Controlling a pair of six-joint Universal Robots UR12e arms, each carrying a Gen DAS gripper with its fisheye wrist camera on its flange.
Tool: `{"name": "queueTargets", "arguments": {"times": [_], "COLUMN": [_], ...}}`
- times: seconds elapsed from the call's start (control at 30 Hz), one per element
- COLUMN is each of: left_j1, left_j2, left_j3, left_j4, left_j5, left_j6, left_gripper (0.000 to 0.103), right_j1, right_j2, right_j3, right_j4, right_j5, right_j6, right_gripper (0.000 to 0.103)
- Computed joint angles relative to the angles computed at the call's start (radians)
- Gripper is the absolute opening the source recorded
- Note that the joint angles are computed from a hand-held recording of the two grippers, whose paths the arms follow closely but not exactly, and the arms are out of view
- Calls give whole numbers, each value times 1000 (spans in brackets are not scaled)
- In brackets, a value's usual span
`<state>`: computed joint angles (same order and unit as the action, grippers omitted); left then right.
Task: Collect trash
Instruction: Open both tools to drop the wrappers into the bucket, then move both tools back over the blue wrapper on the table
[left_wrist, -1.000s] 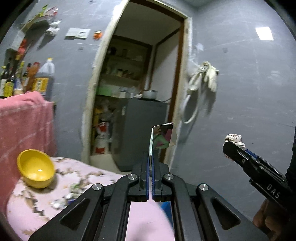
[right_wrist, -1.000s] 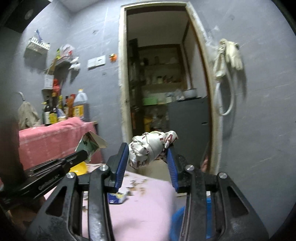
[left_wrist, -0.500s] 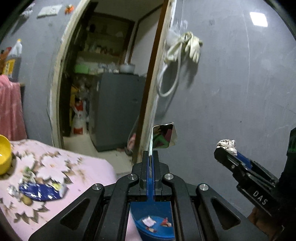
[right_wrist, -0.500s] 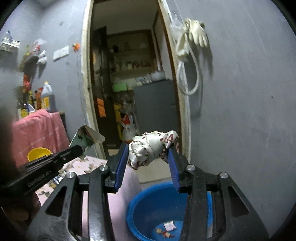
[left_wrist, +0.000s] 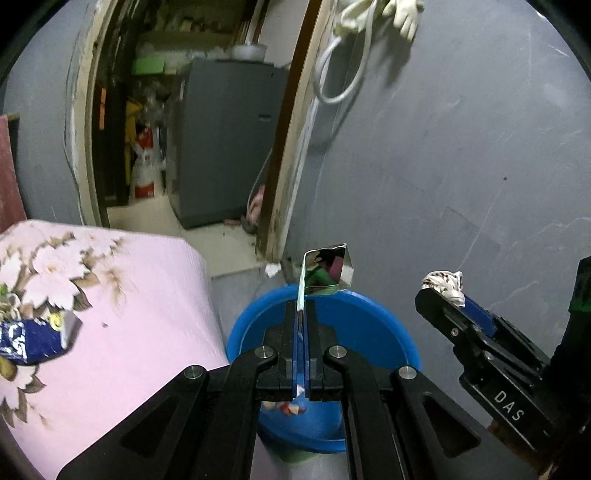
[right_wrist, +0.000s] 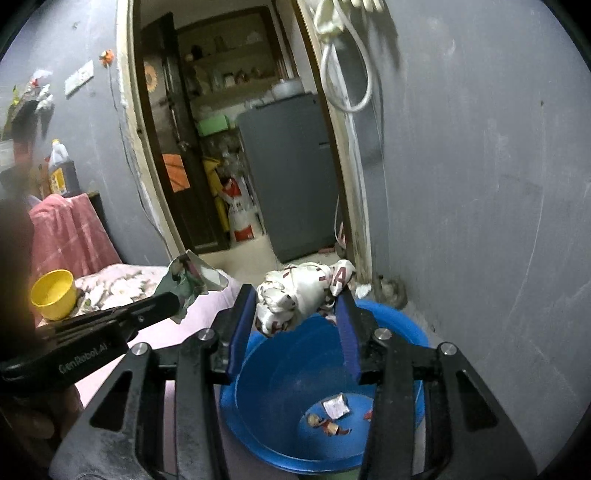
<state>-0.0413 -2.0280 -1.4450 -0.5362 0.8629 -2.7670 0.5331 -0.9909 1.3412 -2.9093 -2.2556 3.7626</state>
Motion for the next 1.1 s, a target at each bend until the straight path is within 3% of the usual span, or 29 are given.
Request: {"name": "queueTargets", "arguments": {"times": [0.2,0.4,0.47,0.7,1.1], "left_j1": [-8,-2,3,26,105], "left_j2": [-29,-35,-30,-10,44], "left_j3": [46,58,51,30,-35], "left_j4": [-137,-176,-160,-103,147], "left_j5": [28,29,16,-17,-64], "left_j6": [23,12,1,-30,-177], "left_gripper": [3,22,30,35,61], "right_j1": [-16,-20,-17,-3,48], "right_j2": [-2,-7,-9,-7,22], "right_j3": [4,5,4,-18,-105], "right_j4": [73,111,111,105,38], "right_j5": [40,45,36,2,-87], "right_j6": [57,96,96,76,-28], "right_gripper": [62,64,66,73,96]}}
